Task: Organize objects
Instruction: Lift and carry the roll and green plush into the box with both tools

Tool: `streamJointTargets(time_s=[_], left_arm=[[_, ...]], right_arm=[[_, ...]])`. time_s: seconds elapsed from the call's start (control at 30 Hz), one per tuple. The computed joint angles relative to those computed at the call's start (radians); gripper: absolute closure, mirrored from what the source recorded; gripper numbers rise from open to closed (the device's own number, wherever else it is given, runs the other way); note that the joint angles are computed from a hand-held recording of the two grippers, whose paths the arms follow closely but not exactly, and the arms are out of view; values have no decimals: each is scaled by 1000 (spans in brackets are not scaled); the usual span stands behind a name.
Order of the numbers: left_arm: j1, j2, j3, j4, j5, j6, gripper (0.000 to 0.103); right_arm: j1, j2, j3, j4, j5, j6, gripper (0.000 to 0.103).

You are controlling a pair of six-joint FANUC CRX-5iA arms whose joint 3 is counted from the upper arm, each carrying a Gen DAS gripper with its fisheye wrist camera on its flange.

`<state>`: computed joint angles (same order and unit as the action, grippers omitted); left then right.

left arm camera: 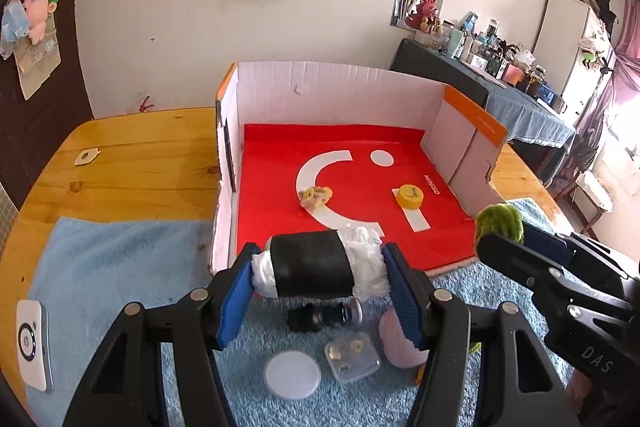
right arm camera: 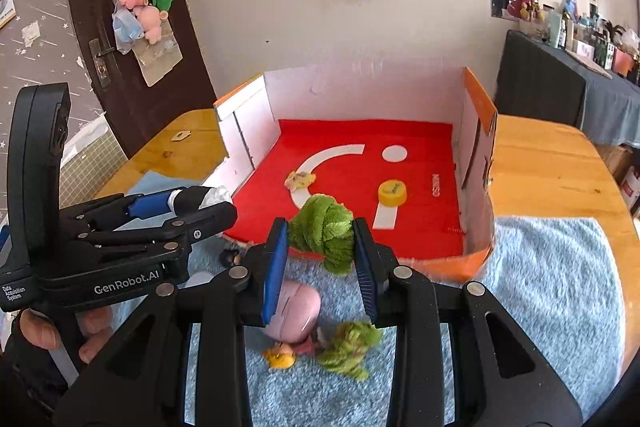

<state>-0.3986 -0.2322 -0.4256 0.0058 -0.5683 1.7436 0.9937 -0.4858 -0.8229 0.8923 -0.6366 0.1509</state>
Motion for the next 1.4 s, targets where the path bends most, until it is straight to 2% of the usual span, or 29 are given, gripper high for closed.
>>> streamJointTargets(time_s=[0.5,0.97,1.13,1.4], left_arm=[[32,97,67,63,-29,-80,39],[39,188,112,103,-72,-131,39],[46,214,124,126,-93,-157,39],[49,239,148,101,-97,-141,39]], right_arm=[[-91,117,112,-180,11,191,72],[-152,200,202,-408,-8,400,72],[-164,220,220,-429,-14,429,72],[-185,254,246,-457,-19,468,72]])
